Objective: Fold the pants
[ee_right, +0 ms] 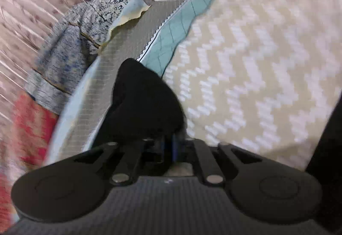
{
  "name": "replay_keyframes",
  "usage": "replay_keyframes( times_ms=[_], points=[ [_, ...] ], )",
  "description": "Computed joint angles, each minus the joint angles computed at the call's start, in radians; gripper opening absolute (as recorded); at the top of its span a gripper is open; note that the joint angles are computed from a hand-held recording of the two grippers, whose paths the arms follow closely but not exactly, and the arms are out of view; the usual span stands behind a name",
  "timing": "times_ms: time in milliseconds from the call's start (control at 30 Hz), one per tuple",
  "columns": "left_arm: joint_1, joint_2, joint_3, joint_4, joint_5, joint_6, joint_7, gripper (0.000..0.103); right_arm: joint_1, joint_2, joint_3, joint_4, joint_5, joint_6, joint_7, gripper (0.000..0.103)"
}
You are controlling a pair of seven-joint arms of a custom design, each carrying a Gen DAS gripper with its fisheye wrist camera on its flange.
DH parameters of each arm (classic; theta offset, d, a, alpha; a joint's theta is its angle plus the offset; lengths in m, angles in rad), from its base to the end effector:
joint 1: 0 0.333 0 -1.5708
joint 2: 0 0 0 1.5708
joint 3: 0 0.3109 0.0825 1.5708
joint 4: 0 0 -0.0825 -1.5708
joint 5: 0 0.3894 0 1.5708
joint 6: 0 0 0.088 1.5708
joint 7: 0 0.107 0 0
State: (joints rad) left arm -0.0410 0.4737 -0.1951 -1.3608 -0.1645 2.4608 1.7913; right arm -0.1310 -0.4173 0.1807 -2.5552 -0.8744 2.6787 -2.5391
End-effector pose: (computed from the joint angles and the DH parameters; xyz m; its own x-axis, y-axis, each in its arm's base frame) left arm 0.7317 -0.1427 0.5201 -0.3421 -0.9326 0.1147 -0.7663 0.2062 -0.6085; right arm 0.4461 0.0478 0.4505 -0.7925 -0.2700 -0.5469 0.0156 0.8874 -0.4608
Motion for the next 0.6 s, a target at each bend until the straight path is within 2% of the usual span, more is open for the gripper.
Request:
replay_keyframes(
  times_ms=[100, 167, 233, 267, 300, 333, 367, 400, 433, 500, 600],
  points=[
    [-0.003, -0.045, 0.01, -0.051, 0.008, 0.042, -0.025, 0.006, 0.007, 0.023, 0.064, 0.128, -0.152, -0.141, -0.118, 0.009],
    [0.002, -0.096, 0.02, -0.129, 0.02, 0.142, -0.025, 0.006, 0.043, 0.067, 0.093, 0.231, -0.281, -0.173, -0.268, 0.009],
    [0.009, -0.101, 0.023, -0.136, 0.015, 0.154, -0.043, 0.006, 0.106, 0.141, 0.101, 0.329, -0.367, -0.123, -0.509, 0.01],
    [0.019, -0.107, 0.019, -0.137, 0.0, 0.127, -0.041, 0.006, 0.143, 0.187, 0.102, 0.372, -0.381, -0.085, -0.639, 0.014],
    [0.023, -0.082, 0.017, -0.103, 0.0, 0.11, -0.043, 0.006, 0.172, 0.234, 0.096, 0.4, -0.338, 0.009, -0.787, 0.015],
    [0.023, -0.084, 0.019, -0.104, 0.0, 0.097, -0.045, 0.006, 0.229, 0.276, 0.055, 0.41, -0.225, 0.096, -0.951, 0.018],
    [0.025, -0.086, 0.017, -0.109, -0.002, 0.096, -0.043, 0.007, 0.298, 0.313, 0.012, 0.414, -0.094, 0.133, -1.101, 0.025],
    [0.024, -0.069, 0.015, -0.087, -0.002, 0.087, -0.042, 0.007, 0.336, 0.339, 0.004, 0.42, -0.019, 0.118, -1.18, 0.032],
    [0.027, -0.071, 0.012, -0.092, -0.006, 0.088, -0.038, 0.007, 0.339, 0.352, 0.028, 0.421, 0.0, 0.086, -1.189, 0.032],
    [0.03, -0.063, 0.007, -0.083, -0.011, 0.083, -0.024, 0.008, 0.373, 0.344, 0.02, 0.401, 0.005, 0.052, -1.108, 0.037],
    [0.022, -0.053, 0.014, -0.075, 0.001, 0.078, -0.03, 0.009, 0.404, 0.294, 0.01, 0.362, -0.018, 0.011, -0.992, 0.039]
  ],
)
